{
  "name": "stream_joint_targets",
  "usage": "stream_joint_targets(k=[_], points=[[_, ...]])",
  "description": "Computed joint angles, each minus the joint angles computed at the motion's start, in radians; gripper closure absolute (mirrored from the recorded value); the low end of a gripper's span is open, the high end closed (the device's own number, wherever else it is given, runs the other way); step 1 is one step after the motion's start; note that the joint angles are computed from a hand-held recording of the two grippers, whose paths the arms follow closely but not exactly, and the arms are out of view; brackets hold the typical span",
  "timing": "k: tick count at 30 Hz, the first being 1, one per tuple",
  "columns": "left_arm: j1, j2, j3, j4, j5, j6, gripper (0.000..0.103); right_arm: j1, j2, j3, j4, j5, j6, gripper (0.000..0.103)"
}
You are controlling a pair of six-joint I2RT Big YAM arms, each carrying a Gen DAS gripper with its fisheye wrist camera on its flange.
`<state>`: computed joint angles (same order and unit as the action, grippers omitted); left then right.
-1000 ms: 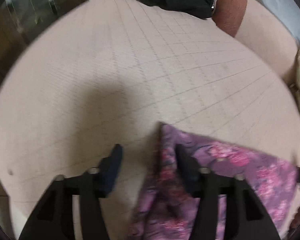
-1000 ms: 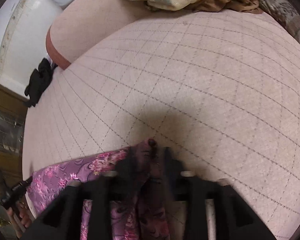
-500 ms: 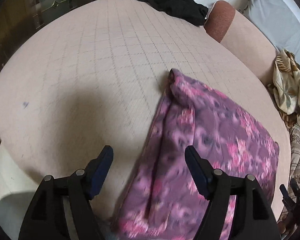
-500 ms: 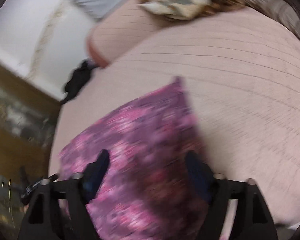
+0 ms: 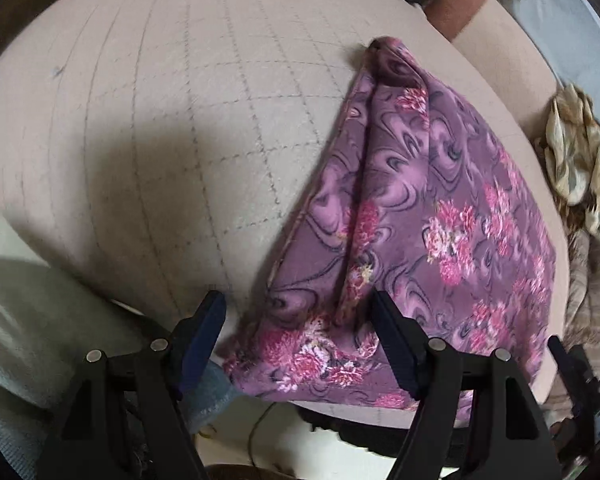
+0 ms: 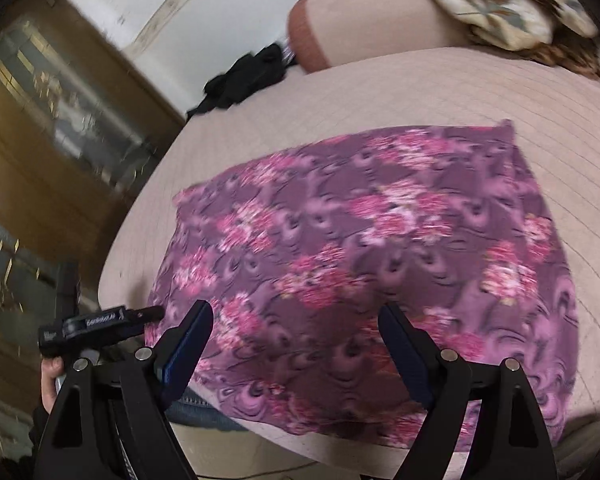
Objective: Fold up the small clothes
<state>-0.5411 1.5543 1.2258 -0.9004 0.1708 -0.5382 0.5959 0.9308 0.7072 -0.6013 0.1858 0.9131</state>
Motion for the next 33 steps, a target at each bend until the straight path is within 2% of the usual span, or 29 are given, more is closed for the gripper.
stream_joint_targets(k=[4,6,8,9,10,11,12,13,16,18,21,22,26,27,28,32,33], points=[[-0.002,-0.026,-0.032,0.024,0.047,-0.002,0.03,-0.019,0.045,0.069,0.031,-0.086,-0.024,0.015],[-0.011,-0.029,-0.035,0.021,0.035,-0.001,0.035,-0.031,0.086,0.126,0.051,-0.153,-0.047,0.015],[-0.011,-0.032,-0.038,0.024,0.036,-0.008,0.048,-0.041,0.175,0.228,0.022,-0.21,-0.072,0.015],[-0.011,-0.038,-0.044,0.03,0.042,-0.01,0.053,-0.048,0.238,0.3,-0.019,-0.241,-0.086,0.015],[-0.007,-0.047,-0.055,0.041,0.056,-0.007,0.07,-0.054,0.291,0.36,-0.057,-0.267,-0.096,0.015],[-0.002,-0.056,-0.064,0.064,0.096,0.004,0.096,-0.058,0.335,0.411,-0.087,-0.291,-0.105,0.015],[0.006,-0.056,-0.064,0.079,0.138,0.005,0.094,-0.064,0.394,0.475,-0.124,-0.32,-0.114,0.015],[0.01,-0.064,-0.072,0.091,0.146,-0.006,0.094,-0.067,0.456,0.543,-0.163,-0.346,-0.122,0.015],[0.04,-0.093,-0.118,0.148,0.224,-0.06,0.095,-0.075,0.645,0.74,-0.279,-0.448,-0.16,0.015],[0.065,-0.109,-0.145,0.2,0.293,-0.106,0.095,-0.069,0.793,0.904,-0.404,-0.469,-0.205,0.015],[0.078,-0.118,-0.161,0.256,0.337,-0.141,0.095,-0.067,0.97,1.103,-0.565,-0.464,-0.232,0.019],[0.081,-0.124,-0.167,0.269,0.344,-0.148,0.095,-0.066,1.017,1.159,-0.615,-0.449,-0.239,0.023],[0.081,-0.153,-0.19,0.311,0.34,-0.146,0.095,-0.051,1.155,1.333,-0.783,-0.374,-0.287,0.033],[0.078,-0.155,-0.187,0.311,0.332,-0.14,0.095,-0.045,1.181,1.368,-0.829,-0.34,-0.303,0.041],[0.071,-0.16,-0.182,0.308,0.319,-0.132,0.095,-0.042,1.193,1.381,-0.849,-0.319,-0.307,0.05],[0.038,-0.17,-0.16,0.298,0.255,-0.096,0.095,-0.013,1.223,1.416,-0.896,-0.231,-0.344,0.056],[0.028,-0.172,-0.156,0.296,0.234,-0.087,0.095,0.001,1.245,1.447,-0.924,-0.192,-0.366,0.062]])
